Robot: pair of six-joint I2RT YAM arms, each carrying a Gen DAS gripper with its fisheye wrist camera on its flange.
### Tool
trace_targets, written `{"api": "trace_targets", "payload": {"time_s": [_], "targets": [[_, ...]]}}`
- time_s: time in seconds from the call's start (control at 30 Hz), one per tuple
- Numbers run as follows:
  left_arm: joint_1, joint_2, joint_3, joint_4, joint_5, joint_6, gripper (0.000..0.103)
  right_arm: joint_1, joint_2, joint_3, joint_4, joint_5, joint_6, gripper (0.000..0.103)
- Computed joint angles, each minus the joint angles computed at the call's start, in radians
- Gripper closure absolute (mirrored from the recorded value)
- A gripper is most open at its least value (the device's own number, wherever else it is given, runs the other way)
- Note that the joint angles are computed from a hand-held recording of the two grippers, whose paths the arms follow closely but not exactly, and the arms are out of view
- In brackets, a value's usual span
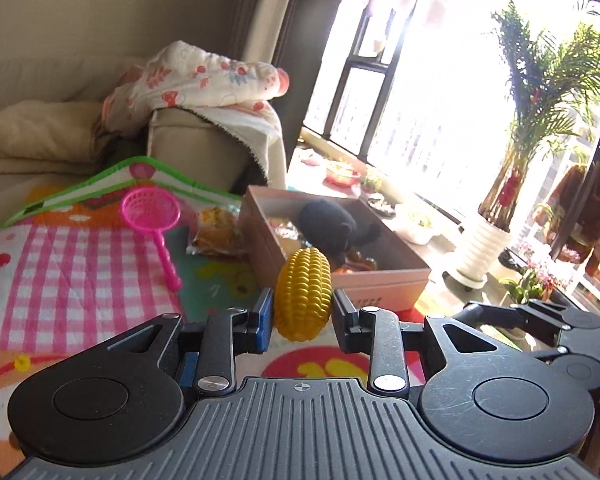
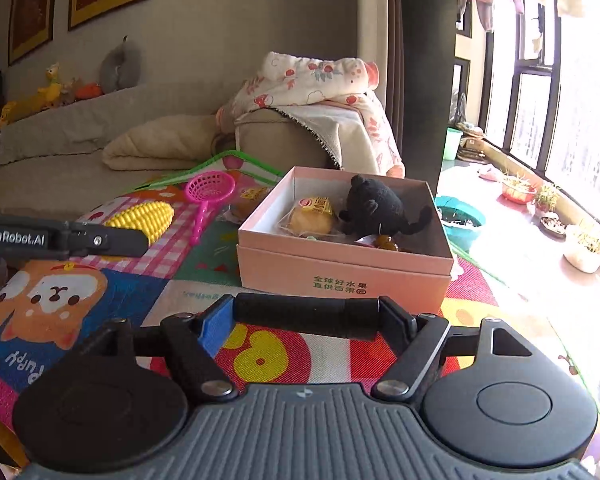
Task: Organize objects
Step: 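Grasp the black cylinder with the right tool while the left tool carries the corn, then release the corn into the pink box while the right tool drops the cylinder inside, then grasp the wrapped bread bun on the mat with the left tool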
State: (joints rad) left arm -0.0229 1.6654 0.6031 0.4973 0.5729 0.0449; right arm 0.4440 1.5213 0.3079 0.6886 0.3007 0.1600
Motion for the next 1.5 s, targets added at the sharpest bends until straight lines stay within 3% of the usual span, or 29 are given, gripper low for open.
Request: {"api": "trace_targets", "payload": {"time_s": [0.13,0.2,0.27,0.33,0.37,0.53,0.77,1.03,1.1,1.17,1.33,1.5], "targets": [[-0.137,0.022,0.162,-0.008,-0.104,-0.051,0.069,-0.055,-0.074,-0.064,0.061,-0.013,-0.004,0.027],[-0.180,0.078,0.260,-0.036,-0.115,-0.075,0.068,-0.087,-0.073,-0.072,0.074,-0.031,0.002,0.027],[-0.220,0.166,0.379,-0.098,-0.119,-0.036,0.066,-0.114,-0.061,-0.079,0.087,-0.048,0.009,0.027],[-0.289,0.256,0.455,-0.117,-0.286,0.032,0.067,-0.136,-0.051,-0.086,0.097,-0.062,0.015,0.027],[-0.303,0.279,0.464,-0.105,-0.326,0.036,0.068,-0.146,-0.041,-0.092,0.110,-0.067,0.016,0.027],[-0.251,0.322,0.451,-0.100,-0.212,-0.036,0.067,-0.192,0.024,-0.073,0.132,-0.091,0.032,0.027],[-0.108,0.265,0.231,-0.030,-0.146,0.029,0.067,-0.208,0.067,0.031,0.086,-0.111,-0.003,0.027],[0.009,0.323,0.116,0.035,-0.151,0.083,0.067,-0.227,0.207,0.418,-0.147,-0.142,-0.034,0.027],[0.025,0.331,0.112,0.042,-0.139,0.083,0.067,-0.228,0.260,0.508,-0.196,-0.139,-0.027,0.013],[0.042,0.331,0.104,0.056,-0.125,0.080,0.067,-0.217,0.300,0.553,-0.210,-0.105,-0.010,0.007],[0.065,0.364,0.147,0.055,-0.106,0.036,0.067,-0.178,0.352,0.508,-0.176,-0.078,-0.013,0.005],[0.052,0.395,0.263,0.009,-0.062,-0.001,0.067,-0.104,0.393,0.328,0.040,0.009,-0.091,0.002]]}}
